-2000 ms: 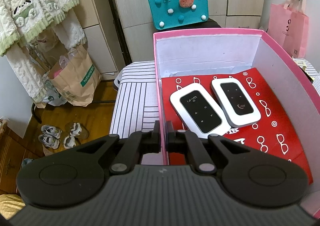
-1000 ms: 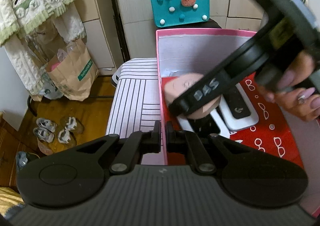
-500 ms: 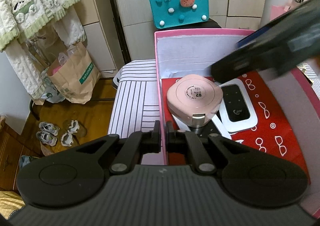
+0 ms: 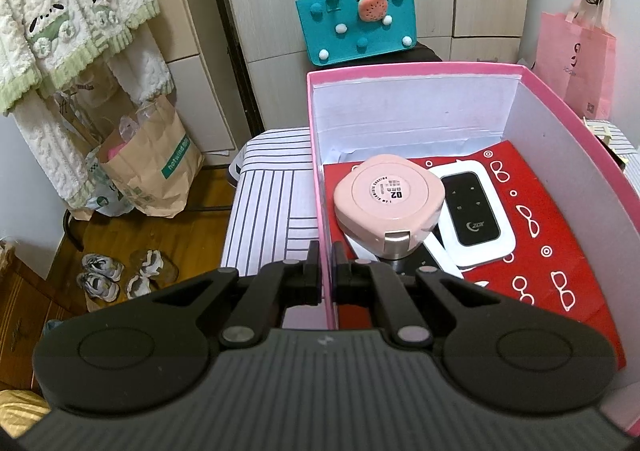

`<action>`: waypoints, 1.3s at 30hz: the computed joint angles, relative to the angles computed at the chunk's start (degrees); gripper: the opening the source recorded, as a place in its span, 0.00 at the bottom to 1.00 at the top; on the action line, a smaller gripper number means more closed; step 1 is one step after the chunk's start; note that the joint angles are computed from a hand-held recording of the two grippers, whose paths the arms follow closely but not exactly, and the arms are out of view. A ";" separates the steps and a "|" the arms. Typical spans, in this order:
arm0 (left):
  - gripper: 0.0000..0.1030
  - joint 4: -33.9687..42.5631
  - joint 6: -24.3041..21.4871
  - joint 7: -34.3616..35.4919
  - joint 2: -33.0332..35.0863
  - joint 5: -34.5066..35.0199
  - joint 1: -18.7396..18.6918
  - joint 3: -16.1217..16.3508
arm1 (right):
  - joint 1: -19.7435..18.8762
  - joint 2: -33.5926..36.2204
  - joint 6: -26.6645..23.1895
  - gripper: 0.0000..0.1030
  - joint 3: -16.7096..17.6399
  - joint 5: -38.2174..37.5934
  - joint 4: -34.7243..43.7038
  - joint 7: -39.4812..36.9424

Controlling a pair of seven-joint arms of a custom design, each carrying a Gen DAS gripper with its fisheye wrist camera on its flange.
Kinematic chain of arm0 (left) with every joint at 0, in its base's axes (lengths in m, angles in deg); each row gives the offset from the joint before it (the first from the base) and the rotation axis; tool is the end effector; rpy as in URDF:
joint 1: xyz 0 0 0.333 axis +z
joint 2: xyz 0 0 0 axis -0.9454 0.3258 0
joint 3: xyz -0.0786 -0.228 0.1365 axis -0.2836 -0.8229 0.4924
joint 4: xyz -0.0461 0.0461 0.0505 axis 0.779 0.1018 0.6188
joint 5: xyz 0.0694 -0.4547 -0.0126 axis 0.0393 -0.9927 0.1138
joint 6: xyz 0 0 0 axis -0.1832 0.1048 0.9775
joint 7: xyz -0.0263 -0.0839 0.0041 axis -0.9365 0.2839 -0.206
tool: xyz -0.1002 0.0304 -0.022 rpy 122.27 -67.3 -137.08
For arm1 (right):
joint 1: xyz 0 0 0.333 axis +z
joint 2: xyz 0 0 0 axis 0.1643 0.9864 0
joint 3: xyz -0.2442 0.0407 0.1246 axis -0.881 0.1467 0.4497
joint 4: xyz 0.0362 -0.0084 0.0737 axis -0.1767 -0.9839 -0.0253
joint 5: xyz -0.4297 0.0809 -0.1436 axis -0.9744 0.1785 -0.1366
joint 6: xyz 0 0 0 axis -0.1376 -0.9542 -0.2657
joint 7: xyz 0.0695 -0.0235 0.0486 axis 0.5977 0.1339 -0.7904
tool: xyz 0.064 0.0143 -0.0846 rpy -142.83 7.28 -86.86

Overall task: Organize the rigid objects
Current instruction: 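Lower the pink case into the box onto the routers and release, then grasp the black tray with the right gripper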

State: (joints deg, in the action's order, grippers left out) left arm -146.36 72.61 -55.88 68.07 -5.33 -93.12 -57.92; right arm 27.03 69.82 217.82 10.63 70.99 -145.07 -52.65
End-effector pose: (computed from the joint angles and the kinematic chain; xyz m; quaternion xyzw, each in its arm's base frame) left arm 0.5396 -0.3774 0.3443 -0.6757 0.6392 -0.2154 0.2972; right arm 0.6238 0.2782 0.4225 -0.8377 0.3225 -0.1104 0.4266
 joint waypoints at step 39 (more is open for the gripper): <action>0.04 0.34 -0.38 -0.12 0.10 0.07 -0.21 0.04 | 5.27 21.29 21.58 0.98 -6.03 -21.88 7.99 26.86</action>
State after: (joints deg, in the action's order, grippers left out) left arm -146.02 72.23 -56.00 68.18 -5.25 -93.33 -57.88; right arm 32.30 91.10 239.40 4.59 49.10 -137.07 -25.80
